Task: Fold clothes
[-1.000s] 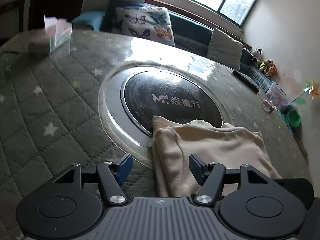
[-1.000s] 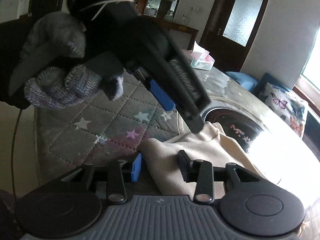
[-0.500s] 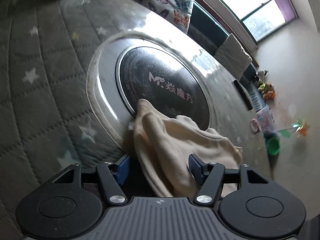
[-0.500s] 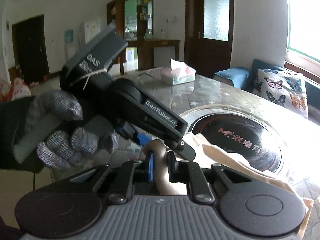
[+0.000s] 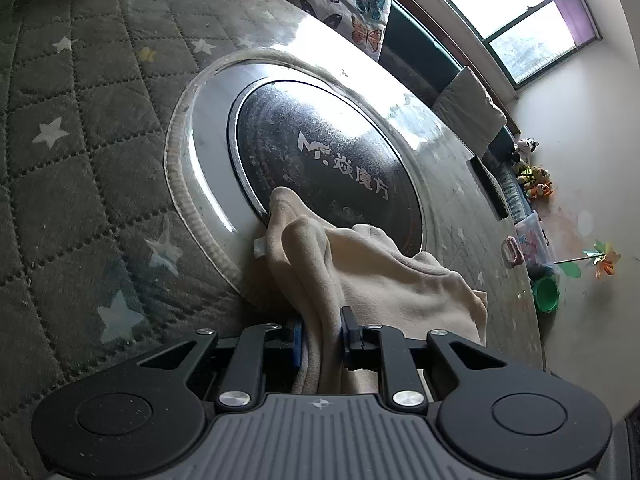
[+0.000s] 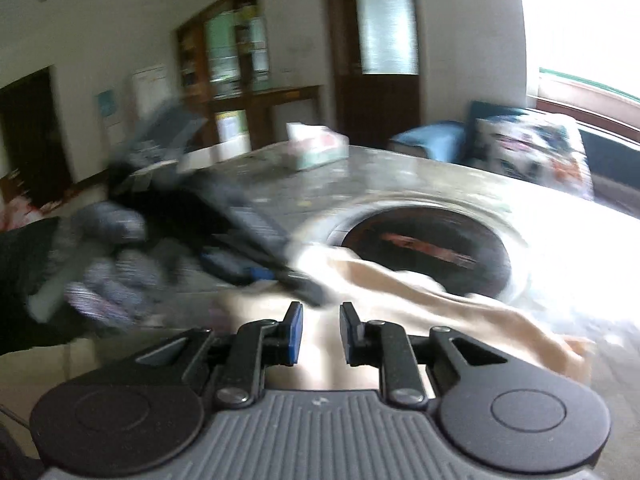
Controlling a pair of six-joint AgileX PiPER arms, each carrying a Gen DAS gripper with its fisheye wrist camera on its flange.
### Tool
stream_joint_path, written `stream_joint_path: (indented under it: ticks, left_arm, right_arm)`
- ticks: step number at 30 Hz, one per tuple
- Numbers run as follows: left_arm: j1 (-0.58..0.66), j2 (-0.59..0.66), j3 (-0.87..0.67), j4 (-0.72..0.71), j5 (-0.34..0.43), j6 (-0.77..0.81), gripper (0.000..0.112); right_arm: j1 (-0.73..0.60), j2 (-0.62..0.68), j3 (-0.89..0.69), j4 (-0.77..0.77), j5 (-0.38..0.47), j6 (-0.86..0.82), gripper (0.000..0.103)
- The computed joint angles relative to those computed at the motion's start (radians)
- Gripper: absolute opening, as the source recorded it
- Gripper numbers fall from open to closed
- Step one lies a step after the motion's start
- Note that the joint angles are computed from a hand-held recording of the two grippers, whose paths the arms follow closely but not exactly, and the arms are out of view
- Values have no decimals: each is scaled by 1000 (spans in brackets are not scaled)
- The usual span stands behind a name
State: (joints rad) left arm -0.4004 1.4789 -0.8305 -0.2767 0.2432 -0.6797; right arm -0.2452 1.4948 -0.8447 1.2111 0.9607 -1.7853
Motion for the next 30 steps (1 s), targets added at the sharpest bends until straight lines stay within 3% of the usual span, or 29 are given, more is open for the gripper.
stream_joint_path:
  ticks: [8, 11, 18, 19, 20, 22, 30]
  left_arm:
    - [-26, 12, -19, 166, 9, -153, 19]
    - [-42, 17, -28, 260, 18, -237, 19]
    - [-76, 35, -72, 443, 73, -395, 19]
    - [-84, 36, -82, 469, 86, -419, 18]
    - [-93, 37, -94, 500, 101, -445, 18]
    - [-116, 38, -128, 568, 137, -498, 17]
    - [-191, 143, -373, 642, 233, -460, 16]
  right_arm:
    - [-99, 140, -80, 67, -248, 61, 22]
    - [-107, 200, -121, 81, -283, 91, 38]
    - [-156, 291, -176, 67, -197, 160, 36]
    - [-156, 292, -174, 74, -190, 154, 31]
    - [-160, 296, -178, 76, -174, 156, 19]
    - [-162, 291, -175, 84, -157, 160, 11]
    - [-282, 232, -170, 136, -41, 131, 10]
